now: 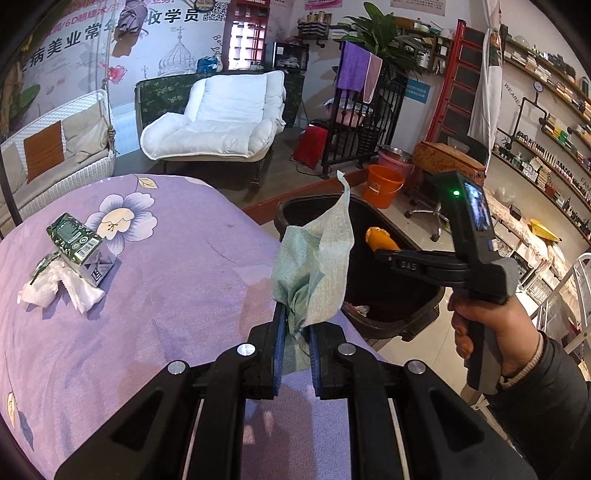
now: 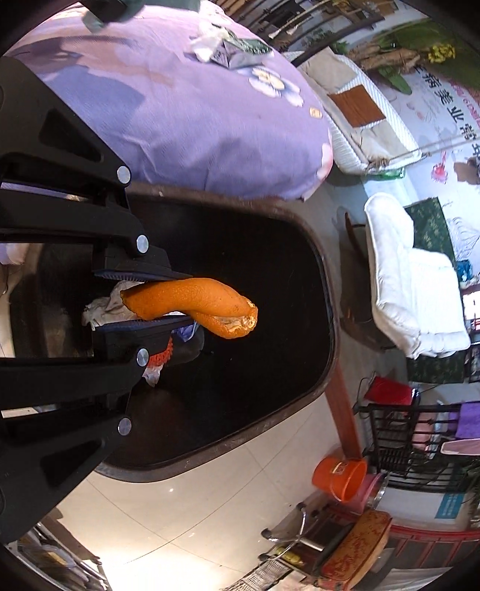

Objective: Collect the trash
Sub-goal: 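Drop the orange carrot into the bin with the right tool while the left tool holds the cloth, then lower the green cloth into the black bin and open the left tool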

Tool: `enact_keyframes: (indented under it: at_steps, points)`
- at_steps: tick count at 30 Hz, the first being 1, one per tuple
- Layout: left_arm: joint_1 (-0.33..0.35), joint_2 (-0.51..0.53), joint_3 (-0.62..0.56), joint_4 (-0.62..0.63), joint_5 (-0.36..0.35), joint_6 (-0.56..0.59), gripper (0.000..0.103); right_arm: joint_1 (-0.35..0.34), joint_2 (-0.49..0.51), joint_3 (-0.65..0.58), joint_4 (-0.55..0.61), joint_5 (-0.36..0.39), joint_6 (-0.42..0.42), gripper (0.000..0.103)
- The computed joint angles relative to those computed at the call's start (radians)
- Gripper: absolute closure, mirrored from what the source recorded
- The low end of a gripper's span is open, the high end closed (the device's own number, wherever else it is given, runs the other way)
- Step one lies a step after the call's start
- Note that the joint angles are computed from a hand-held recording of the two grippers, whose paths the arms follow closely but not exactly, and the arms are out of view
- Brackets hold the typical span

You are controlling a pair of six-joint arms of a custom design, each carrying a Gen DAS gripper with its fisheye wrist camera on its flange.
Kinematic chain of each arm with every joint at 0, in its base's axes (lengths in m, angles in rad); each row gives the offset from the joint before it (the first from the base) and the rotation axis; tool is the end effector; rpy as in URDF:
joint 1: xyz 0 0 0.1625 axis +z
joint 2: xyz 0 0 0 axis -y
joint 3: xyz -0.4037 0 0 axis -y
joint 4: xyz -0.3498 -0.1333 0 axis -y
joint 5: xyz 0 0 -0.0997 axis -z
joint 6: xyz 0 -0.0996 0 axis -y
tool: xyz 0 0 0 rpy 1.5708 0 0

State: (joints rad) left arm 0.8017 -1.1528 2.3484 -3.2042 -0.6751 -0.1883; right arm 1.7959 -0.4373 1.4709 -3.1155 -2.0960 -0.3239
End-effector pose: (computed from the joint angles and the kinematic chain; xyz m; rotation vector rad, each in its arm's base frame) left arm -0.1326 -0.4405 0.1919 0.4328 2.3267 -0.9854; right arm 0.2317 -0.6382 0.0065 0.5142 -2.4806 0.6259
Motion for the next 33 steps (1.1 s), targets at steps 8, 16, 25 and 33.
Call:
enact_keyframes:
  at_steps: [8, 16, 25, 33]
  points:
    - [0.007, 0.023, -0.023, -0.004, -0.022, 0.024, 0.09, -0.006, 0.03, -0.052, 0.007, -0.049, 0.02, 0.046]
    - [0.031, 0.064, -0.081, 0.002, -0.068, 0.061, 0.09, 0.009, -0.015, 0.043, -0.124, -0.044, -0.01, 0.043]
    - [0.065, 0.139, -0.18, 0.02, -0.141, 0.102, 0.09, 0.009, -0.12, 0.239, -0.326, -0.028, -0.022, 0.032]
    - [0.093, 0.212, -0.27, 0.063, -0.185, 0.122, 0.09, -0.007, -0.182, 0.348, -0.427, -0.026, -0.008, 0.028]
